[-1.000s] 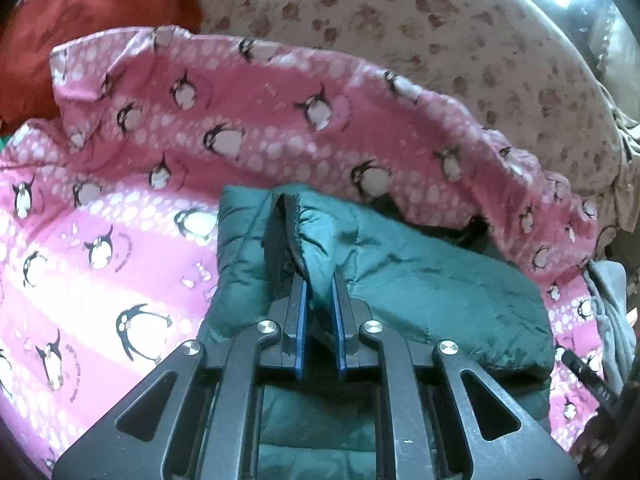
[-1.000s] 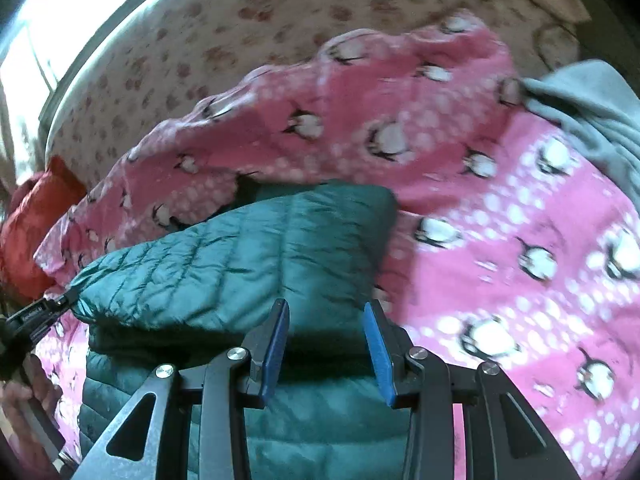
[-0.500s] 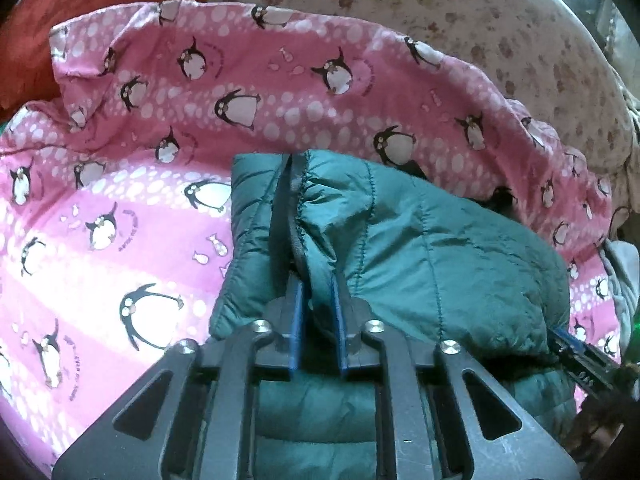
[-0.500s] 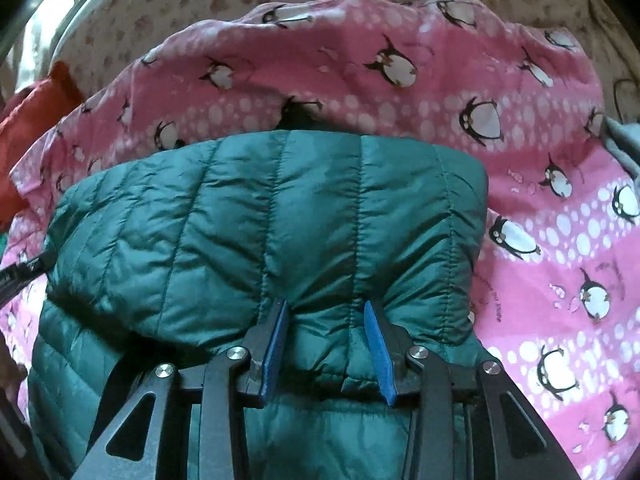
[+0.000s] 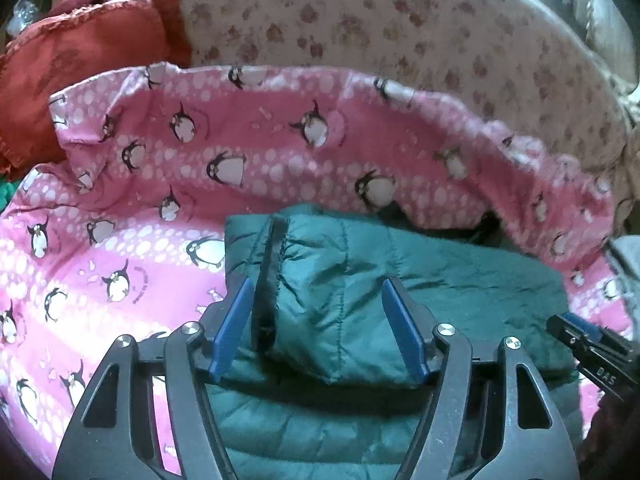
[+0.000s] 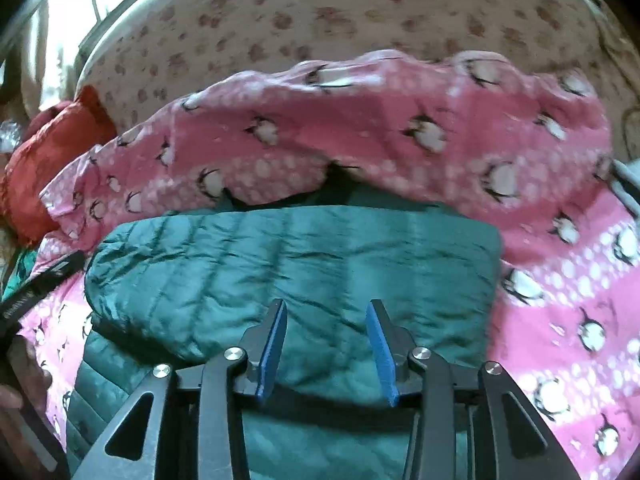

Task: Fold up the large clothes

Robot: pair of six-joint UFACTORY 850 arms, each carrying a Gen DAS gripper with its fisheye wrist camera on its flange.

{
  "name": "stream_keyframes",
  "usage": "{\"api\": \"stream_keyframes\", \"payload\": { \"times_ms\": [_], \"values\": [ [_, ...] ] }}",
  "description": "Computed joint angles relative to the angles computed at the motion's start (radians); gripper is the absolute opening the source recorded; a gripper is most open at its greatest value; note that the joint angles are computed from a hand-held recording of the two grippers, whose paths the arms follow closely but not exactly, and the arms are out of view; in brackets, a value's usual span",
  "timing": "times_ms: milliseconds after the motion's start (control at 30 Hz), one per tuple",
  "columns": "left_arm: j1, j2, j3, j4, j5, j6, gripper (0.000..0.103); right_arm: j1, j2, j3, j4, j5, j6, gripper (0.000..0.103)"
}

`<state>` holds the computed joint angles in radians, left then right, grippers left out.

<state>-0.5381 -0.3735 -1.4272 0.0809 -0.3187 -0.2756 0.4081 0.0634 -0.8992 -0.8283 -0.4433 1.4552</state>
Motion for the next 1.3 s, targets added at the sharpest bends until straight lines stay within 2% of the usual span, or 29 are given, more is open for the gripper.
{"api": "stream_keyframes", "payload": {
  "times_ms": [200,300,433,533,600,667,833,900,1033,1100,1200,1300],
  "values": [
    [0.001,-0.082,-0.055,0.060,-0.070,-0.053,0.067,0.021,-0.138,-0.098,-0.006,0.010,-0.029,0.039],
    [0.009,-0.106,-0.064,0.020,-0.077,-0.014,0.067,0.050,-0.212,-0.146,-0.045,-0.069,-0.034,0.039],
    [-0.004,-0.114,-0.061,0.097,-0.069,-0.051,0.067,0.071,-0.265,-0.168,-0.103,-0.126,-0.011,0.040],
    [-0.008,-0.118,-0.058,0.130,-0.066,-0.068,0.067,0.056,-0.251,-0.165,-0.054,-0.109,-0.067,0.040],
    [-0.003,-0.121,-0.061,0.100,-0.067,-0.044,0.067,0.042,-0.216,-0.152,0.004,-0.081,-0.112,0.040],
    [0.000,-0.124,-0.065,0.077,-0.069,-0.028,0.067,0.037,-0.155,-0.108,-0.007,-0.046,-0.078,0.040],
    [0.001,-0.124,-0.064,0.079,-0.066,-0.028,0.067,0.052,-0.056,-0.025,-0.106,-0.141,0.023,0.040],
    [0.001,-0.125,-0.063,0.078,-0.064,-0.029,0.068,0.039,-0.034,0.005,-0.110,-0.151,0.042,0.040],
    [0.000,-0.125,-0.062,0.087,-0.060,-0.033,0.069,-0.002,-0.036,0.041,-0.035,-0.108,0.014,0.040],
    [0.001,-0.127,-0.063,0.090,-0.058,-0.035,0.069,-0.005,-0.053,0.053,-0.059,-0.083,0.051,0.040],
    [-0.002,-0.128,-0.062,0.092,-0.060,-0.040,0.069,0.014,-0.066,0.046,-0.084,-0.120,0.065,0.040],
    [-0.001,-0.131,-0.063,0.087,-0.059,-0.039,0.069,0.016,-0.043,0.046,-0.038,-0.116,0.012,0.040]
  ]
}}
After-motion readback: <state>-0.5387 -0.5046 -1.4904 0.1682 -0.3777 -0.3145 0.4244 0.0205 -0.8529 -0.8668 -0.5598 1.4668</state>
